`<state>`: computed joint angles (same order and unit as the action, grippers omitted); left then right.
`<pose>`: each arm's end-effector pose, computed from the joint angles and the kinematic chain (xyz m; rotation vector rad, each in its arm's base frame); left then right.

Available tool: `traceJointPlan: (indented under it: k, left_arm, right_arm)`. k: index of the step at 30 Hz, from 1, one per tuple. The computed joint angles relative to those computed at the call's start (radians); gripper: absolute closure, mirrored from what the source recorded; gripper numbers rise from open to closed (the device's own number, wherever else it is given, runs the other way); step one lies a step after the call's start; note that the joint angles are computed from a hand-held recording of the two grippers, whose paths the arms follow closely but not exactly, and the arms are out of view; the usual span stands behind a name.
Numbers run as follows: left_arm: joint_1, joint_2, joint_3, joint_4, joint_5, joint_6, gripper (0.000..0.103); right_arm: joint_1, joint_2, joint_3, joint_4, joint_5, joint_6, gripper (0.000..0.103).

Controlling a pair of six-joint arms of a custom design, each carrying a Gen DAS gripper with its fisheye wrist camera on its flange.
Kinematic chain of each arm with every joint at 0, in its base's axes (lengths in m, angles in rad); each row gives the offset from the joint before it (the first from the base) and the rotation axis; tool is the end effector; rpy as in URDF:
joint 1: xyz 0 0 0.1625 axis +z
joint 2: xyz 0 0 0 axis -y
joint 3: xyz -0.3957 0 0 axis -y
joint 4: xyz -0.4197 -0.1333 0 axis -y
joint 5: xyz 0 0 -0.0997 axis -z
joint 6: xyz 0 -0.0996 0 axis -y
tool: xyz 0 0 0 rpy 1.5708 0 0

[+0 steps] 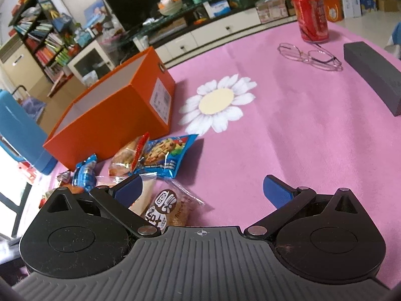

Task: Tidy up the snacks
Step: 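Grasp the green-labelled cake packet with the right tool while the left tool holds the silver bag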

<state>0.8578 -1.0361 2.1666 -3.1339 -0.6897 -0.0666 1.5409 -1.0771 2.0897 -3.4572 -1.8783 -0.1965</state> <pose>-0.1665 -0.5138 0.1076 0.5115 2.2877 -0.8917 0.0868 -0.5494 0.1705 0.0280 -2.5296 1.1266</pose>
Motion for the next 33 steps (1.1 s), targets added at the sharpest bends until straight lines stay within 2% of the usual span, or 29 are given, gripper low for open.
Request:
traceJointPlan:
  k: [4, 5, 6, 7, 8, 10, 14, 17, 19, 21, 24, 27, 31, 33]
  left_arm:
    - [-0.035, -0.073, 0.084, 0.051, 0.003, -0.031, 0.043]
    - [-0.040, -0.083, 0.098, 0.057, 0.001, -0.030, 0.040]
    - [-0.039, -0.093, 0.100, 0.077, 0.004, -0.034, 0.030]
    - [-0.039, -0.096, 0.101, 0.091, 0.016, -0.049, 0.025]
    - [-0.040, -0.097, 0.104, 0.081, 0.026, -0.058, 0.025]
    - [-0.029, -0.099, 0.105, 0.040, -0.002, -0.054, 0.024]
    - [-0.002, -0.101, 0.103, 0.034, -0.066, -0.076, 0.024]
    - [0.011, -0.098, 0.107, 0.026, -0.086, -0.078, 0.022]
    - [0.020, -0.106, 0.110, 0.024, -0.107, -0.085, 0.021]
    - [0.026, -0.113, 0.117, 0.000, -0.118, -0.081, 0.019]
    - [0.027, -0.123, 0.129, -0.024, -0.109, -0.080, 0.010]
    - [0.036, -0.135, 0.133, -0.024, -0.122, -0.083, 0.010]
    - [0.046, -0.141, 0.130, -0.014, -0.141, -0.091, 0.010]
    - [0.048, -0.138, 0.129, -0.016, -0.148, -0.084, 0.010]
  right_arm:
    - [0.001, -0.005, 0.004, 0.008, 0.012, -0.004, 0.004]
    - [0.003, -0.005, 0.006, 0.010, 0.012, -0.011, 0.004]
    - [0.004, -0.006, 0.007, 0.011, 0.013, -0.018, 0.004]
    - [0.005, -0.007, 0.009, 0.012, 0.013, -0.024, 0.004]
    - [0.007, -0.009, 0.014, 0.013, 0.007, -0.028, 0.004]
    - [0.014, -0.022, 0.043, 0.009, -0.015, -0.026, 0.004]
    - [0.037, -0.059, 0.185, -0.113, -0.027, -0.018, 0.004]
    - [0.095, -0.031, 0.260, -0.237, -0.096, -0.023, 0.004]
    - [0.139, 0.002, 0.276, -0.267, -0.156, -0.007, 0.004]
    - [0.158, 0.016, 0.277, -0.233, -0.182, 0.022, 0.004]
    - [0.156, 0.038, 0.252, -0.187, -0.159, 0.033, 0.004]
    - [0.164, 0.080, 0.184, -0.155, -0.178, 0.013, 0.004]
    - [0.146, 0.098, 0.140, -0.138, -0.103, -0.005, 0.004]
    - [0.155, 0.116, 0.140, -0.167, -0.132, -0.032, 0.004]
